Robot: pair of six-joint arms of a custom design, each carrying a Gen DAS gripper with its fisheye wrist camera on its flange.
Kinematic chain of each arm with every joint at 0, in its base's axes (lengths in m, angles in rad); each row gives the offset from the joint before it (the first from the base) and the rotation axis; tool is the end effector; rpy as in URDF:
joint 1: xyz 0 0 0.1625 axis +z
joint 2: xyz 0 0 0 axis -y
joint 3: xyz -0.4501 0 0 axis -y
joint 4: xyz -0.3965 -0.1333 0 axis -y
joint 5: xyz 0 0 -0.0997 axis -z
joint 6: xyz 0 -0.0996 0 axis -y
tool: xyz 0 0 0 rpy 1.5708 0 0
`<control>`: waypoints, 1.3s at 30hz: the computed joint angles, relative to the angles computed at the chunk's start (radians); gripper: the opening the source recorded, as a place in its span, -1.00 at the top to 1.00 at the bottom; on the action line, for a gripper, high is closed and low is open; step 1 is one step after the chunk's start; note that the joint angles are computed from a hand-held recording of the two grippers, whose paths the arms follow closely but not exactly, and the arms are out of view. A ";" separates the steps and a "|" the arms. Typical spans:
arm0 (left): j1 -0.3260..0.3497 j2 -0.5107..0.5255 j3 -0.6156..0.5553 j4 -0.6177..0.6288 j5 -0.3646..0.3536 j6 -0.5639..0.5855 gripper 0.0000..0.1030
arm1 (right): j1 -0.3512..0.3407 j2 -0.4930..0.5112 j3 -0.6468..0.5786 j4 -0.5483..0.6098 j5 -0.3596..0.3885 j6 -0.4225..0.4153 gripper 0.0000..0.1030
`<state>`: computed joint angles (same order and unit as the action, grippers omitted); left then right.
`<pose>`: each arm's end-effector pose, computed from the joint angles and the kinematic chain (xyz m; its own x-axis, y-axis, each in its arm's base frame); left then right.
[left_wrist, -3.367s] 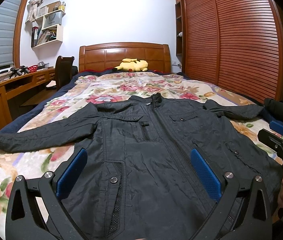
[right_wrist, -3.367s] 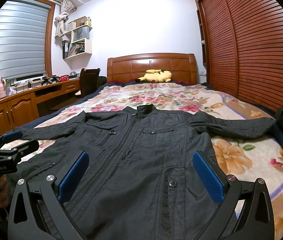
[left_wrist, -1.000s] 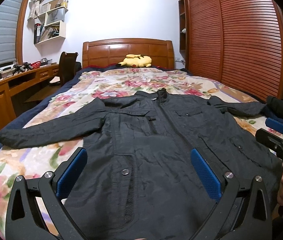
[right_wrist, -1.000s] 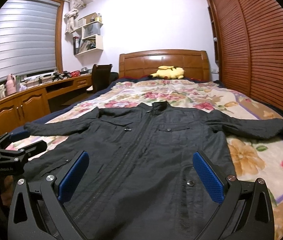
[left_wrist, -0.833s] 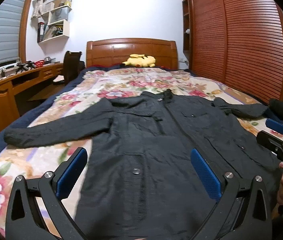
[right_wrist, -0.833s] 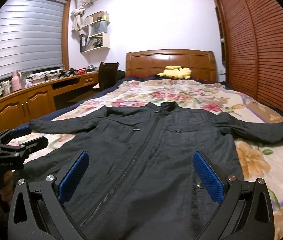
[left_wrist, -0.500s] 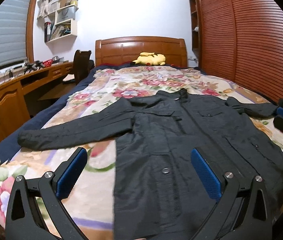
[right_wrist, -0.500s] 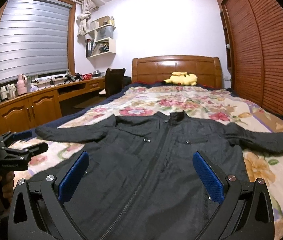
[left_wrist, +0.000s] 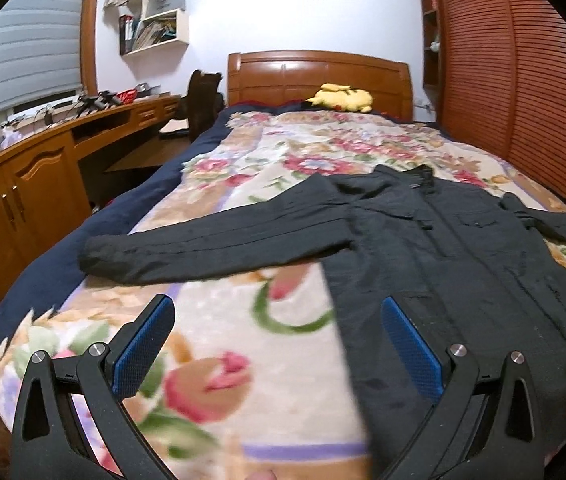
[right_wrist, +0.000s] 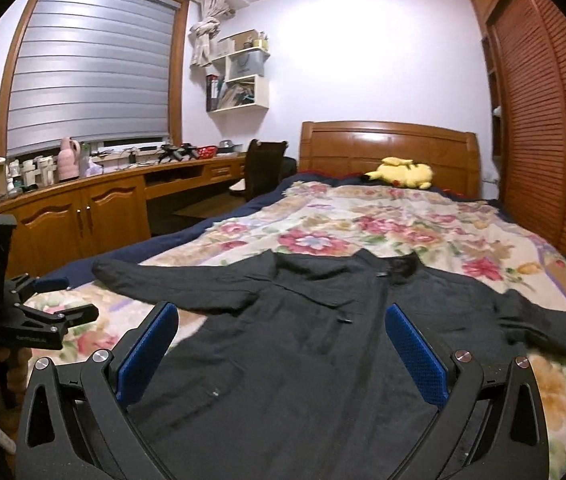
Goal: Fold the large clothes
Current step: 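Move the left gripper toward the jacket sleeve cuff, then close the left gripper on the sleeve cuff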
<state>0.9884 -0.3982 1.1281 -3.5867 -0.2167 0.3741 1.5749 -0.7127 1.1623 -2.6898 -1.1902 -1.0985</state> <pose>-0.2249 -0.7606 0.1623 -0.5905 -0.5328 -0.6061 0.3979 0.4612 -0.7931 0.1737 -0.8325 0.2738 -0.4191 -0.8049 0.4201 -0.8274 0.1481 -0.5417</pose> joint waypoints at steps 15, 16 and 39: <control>0.084 -0.147 0.168 0.017 0.029 -0.094 -1.00 | 0.051 0.211 -0.294 0.261 -0.158 -0.067 -1.00; 0.092 -0.162 0.182 0.052 0.019 -0.128 -1.00 | 0.051 0.226 -0.317 0.276 -0.172 -0.072 -1.00; 0.240 -0.351 0.238 0.393 -0.015 -0.525 -0.68 | 0.080 0.284 -0.337 0.305 -0.290 -0.116 -1.00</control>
